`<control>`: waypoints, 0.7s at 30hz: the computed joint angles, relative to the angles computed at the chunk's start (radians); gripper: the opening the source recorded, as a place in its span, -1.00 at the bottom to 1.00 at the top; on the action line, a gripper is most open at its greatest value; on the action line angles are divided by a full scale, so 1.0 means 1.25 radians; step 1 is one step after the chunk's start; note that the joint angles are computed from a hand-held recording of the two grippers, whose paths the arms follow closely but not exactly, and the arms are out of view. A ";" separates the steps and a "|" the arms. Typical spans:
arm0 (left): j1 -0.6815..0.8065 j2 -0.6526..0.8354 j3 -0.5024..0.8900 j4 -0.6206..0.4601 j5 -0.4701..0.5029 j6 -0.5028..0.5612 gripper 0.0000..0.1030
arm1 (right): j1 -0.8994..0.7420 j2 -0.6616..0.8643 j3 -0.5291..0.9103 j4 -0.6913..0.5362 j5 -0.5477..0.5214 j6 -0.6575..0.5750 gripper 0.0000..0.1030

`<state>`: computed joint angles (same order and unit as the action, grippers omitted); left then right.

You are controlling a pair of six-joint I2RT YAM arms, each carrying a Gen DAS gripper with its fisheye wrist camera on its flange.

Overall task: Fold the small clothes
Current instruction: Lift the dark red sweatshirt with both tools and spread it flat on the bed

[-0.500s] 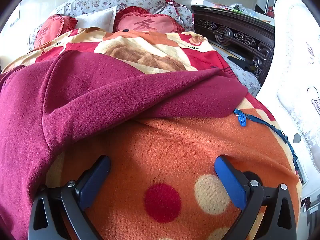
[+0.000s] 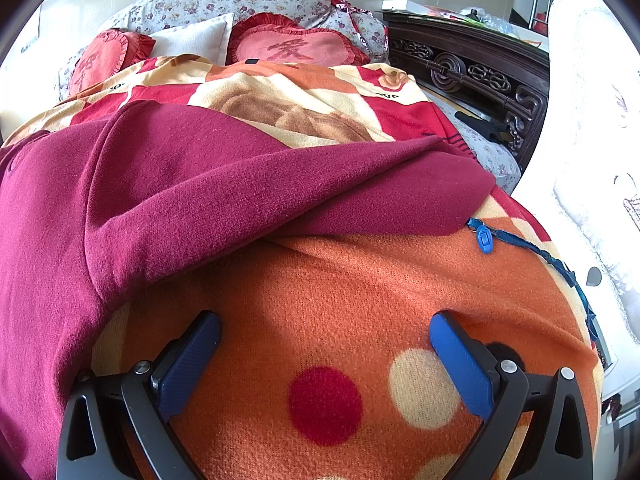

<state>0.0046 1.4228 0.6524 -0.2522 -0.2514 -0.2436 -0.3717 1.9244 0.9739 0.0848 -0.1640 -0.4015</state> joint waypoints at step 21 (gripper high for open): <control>-0.281 -0.185 0.077 -0.186 -0.073 -0.107 0.75 | -0.132 -0.297 -0.002 -0.394 -0.164 -0.103 0.99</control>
<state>-0.3465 1.1921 0.7481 -0.4843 -0.3427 -0.3773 -0.5371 1.5531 0.9709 -0.4077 -0.3686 -0.5297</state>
